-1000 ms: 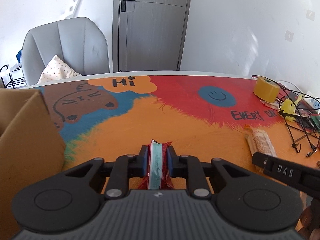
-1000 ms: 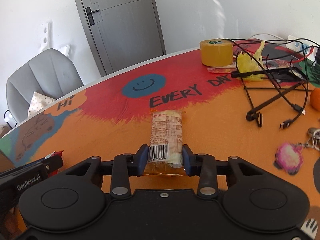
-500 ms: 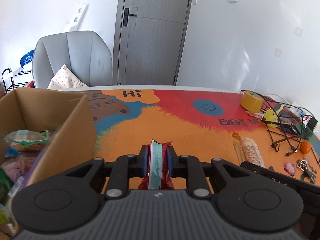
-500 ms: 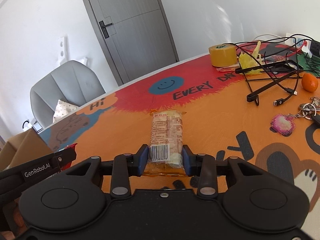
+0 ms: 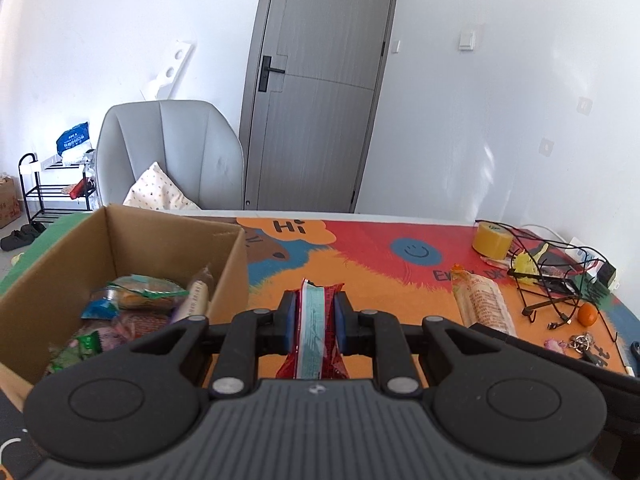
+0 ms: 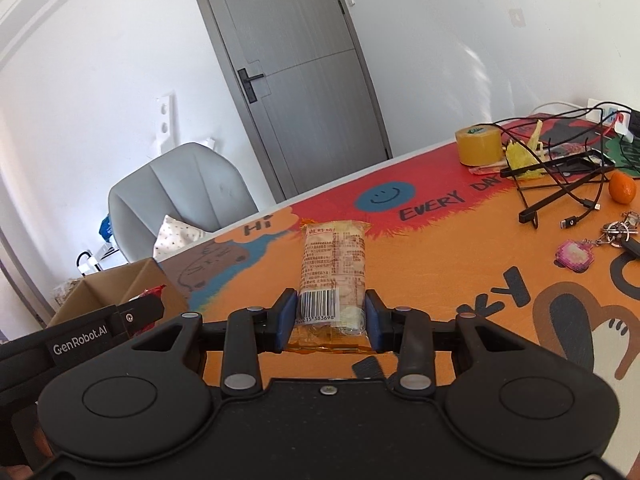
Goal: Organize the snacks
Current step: 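Carry both snacks into the cardboard box and open both grippers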
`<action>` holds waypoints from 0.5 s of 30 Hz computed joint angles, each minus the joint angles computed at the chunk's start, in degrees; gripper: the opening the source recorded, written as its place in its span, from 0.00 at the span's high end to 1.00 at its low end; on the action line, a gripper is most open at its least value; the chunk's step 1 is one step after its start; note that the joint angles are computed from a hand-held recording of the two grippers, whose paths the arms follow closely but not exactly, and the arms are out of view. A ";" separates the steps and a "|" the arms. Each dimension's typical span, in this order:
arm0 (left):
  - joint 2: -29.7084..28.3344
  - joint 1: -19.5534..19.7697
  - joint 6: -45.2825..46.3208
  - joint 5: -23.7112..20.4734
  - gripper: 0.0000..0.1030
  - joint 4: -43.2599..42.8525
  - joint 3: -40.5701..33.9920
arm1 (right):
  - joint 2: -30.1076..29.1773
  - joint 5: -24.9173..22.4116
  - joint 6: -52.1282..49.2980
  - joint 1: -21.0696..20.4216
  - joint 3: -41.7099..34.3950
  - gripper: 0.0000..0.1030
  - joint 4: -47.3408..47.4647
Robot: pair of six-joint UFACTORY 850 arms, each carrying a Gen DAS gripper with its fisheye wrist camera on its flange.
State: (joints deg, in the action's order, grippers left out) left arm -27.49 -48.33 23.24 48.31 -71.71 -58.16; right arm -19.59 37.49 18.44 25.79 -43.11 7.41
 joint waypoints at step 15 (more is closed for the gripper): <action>7.67 -2.93 -2.48 7.46 0.82 -0.85 7.76 | 5.64 3.09 -3.26 4.27 3.41 0.64 2.13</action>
State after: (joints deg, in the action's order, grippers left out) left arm -19.82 -51.26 20.75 55.77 -72.57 -50.40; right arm -13.95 40.57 15.17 30.06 -39.71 9.55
